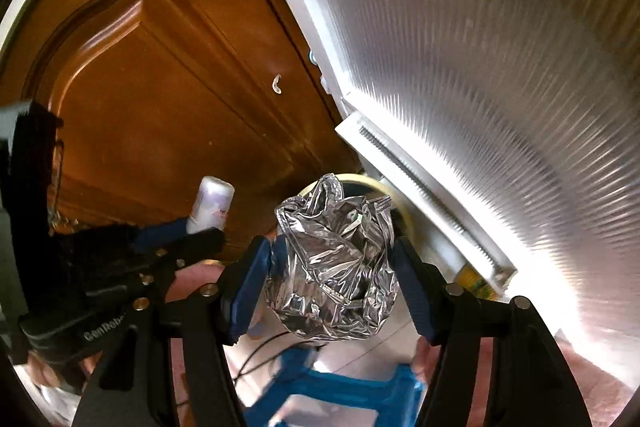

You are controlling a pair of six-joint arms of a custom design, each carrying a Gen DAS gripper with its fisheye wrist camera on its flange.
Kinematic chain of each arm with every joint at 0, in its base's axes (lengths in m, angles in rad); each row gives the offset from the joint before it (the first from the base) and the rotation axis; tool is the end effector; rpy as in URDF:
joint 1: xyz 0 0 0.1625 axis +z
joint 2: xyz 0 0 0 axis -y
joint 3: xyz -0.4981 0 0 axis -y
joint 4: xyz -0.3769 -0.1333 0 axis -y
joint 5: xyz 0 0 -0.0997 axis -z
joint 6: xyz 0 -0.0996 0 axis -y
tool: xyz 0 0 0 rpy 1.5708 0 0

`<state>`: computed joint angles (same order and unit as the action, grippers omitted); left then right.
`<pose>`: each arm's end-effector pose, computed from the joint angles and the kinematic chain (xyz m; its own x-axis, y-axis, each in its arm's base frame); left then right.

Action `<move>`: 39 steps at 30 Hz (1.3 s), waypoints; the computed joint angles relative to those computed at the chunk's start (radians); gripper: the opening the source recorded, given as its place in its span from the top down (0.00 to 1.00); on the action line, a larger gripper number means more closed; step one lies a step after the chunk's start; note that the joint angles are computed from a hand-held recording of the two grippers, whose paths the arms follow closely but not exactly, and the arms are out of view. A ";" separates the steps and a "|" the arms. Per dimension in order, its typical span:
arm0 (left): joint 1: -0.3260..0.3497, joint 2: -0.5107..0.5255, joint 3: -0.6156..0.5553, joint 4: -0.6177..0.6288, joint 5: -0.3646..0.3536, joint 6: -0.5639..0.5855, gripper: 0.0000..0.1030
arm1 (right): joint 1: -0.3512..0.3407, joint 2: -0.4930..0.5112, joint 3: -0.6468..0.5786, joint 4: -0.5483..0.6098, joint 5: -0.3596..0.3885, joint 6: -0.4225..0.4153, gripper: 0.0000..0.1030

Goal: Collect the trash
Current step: 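Lift the foil ball and white bottle and carry both down over the floor bin, then open the right gripper over the bin while the left releases the white bottle, then raise both tools back up to the counter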

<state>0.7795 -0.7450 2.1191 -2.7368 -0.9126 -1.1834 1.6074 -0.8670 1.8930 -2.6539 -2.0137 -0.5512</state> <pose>-0.2341 -0.5044 0.0329 -0.8205 -0.3907 -0.4174 -0.1687 0.8631 -0.4761 0.1133 -0.6186 0.1358 -0.7508 -0.5299 0.3944 -0.5045 0.8454 0.1755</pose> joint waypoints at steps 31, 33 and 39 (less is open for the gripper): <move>-0.005 -0.012 -0.015 0.150 0.086 -0.116 0.18 | 0.000 0.028 -0.020 -0.015 -0.043 0.058 0.29; -0.009 -0.014 -0.015 0.159 0.090 -0.118 0.17 | 0.001 0.027 -0.016 -0.027 -0.046 0.049 0.29; -0.035 -0.029 -0.014 0.183 0.115 -0.132 0.13 | 0.012 0.012 0.015 -0.101 -0.044 -0.008 0.29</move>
<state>0.7442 -0.7737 2.1051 -2.5537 -0.7977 -1.3150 1.6193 -0.8549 1.9079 -2.7554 -2.0576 -0.5589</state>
